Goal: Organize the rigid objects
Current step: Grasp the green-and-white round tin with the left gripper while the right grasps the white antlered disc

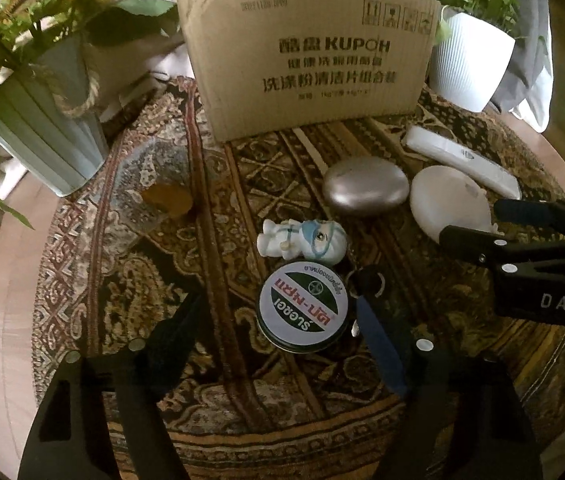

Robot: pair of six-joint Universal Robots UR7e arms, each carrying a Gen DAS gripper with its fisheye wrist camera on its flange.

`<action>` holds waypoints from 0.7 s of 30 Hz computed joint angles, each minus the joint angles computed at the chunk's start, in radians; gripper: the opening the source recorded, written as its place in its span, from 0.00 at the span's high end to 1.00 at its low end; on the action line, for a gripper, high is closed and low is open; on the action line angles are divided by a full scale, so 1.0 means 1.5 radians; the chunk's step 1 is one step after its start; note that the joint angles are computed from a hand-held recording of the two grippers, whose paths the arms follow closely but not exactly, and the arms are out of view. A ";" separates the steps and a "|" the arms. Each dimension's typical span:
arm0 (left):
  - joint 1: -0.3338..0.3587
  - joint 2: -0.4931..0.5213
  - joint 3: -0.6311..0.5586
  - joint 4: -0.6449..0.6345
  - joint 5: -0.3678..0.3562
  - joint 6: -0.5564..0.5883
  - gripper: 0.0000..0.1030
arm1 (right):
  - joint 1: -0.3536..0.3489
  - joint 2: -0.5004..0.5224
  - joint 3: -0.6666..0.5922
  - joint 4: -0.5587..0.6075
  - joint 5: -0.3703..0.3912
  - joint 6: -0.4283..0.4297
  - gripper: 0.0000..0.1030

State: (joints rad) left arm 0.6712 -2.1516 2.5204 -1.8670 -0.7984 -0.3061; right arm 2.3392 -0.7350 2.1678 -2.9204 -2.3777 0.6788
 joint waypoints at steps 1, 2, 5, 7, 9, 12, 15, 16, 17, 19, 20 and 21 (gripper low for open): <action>0.004 0.003 0.000 -0.005 -0.003 0.003 0.27 | -0.003 0.003 -0.002 -0.002 0.002 -0.003 0.20; 0.008 0.007 0.001 -0.011 -0.005 0.006 0.28 | -0.004 0.006 -0.004 -0.004 0.003 -0.003 0.20; 0.022 0.017 0.003 -0.032 -0.016 0.018 0.32 | -0.011 0.013 -0.004 -0.023 0.009 -0.015 0.20; 0.028 0.020 0.004 -0.046 -0.022 0.024 0.34 | -0.014 0.017 -0.005 -0.030 0.010 -0.020 0.20; 0.033 0.025 0.005 -0.059 -0.024 0.029 0.35 | -0.017 0.020 -0.005 -0.037 0.012 -0.023 0.20; 0.045 0.030 0.004 -0.080 -0.038 0.038 0.40 | -0.019 0.025 -0.005 -0.050 0.011 -0.028 0.20; 0.050 0.032 0.004 -0.091 -0.049 0.044 0.45 | -0.019 0.034 -0.009 -0.058 0.002 -0.039 0.20; 0.050 0.032 0.004 -0.092 -0.050 0.047 0.48 | -0.019 0.035 -0.009 -0.064 0.001 -0.042 0.21; 0.048 0.031 0.005 -0.093 -0.053 0.050 0.50 | -0.019 0.036 -0.007 -0.071 0.000 -0.046 0.22; 0.043 0.030 0.006 -0.089 -0.048 0.046 0.50 | -0.018 0.039 -0.004 -0.092 0.000 -0.059 0.26; 0.042 0.029 0.007 -0.088 -0.047 0.044 0.50 | -0.018 0.039 -0.004 -0.096 0.001 -0.063 0.27; 0.040 0.028 0.007 -0.085 -0.046 0.040 0.51 | -0.019 0.038 -0.002 -0.099 0.002 -0.067 0.27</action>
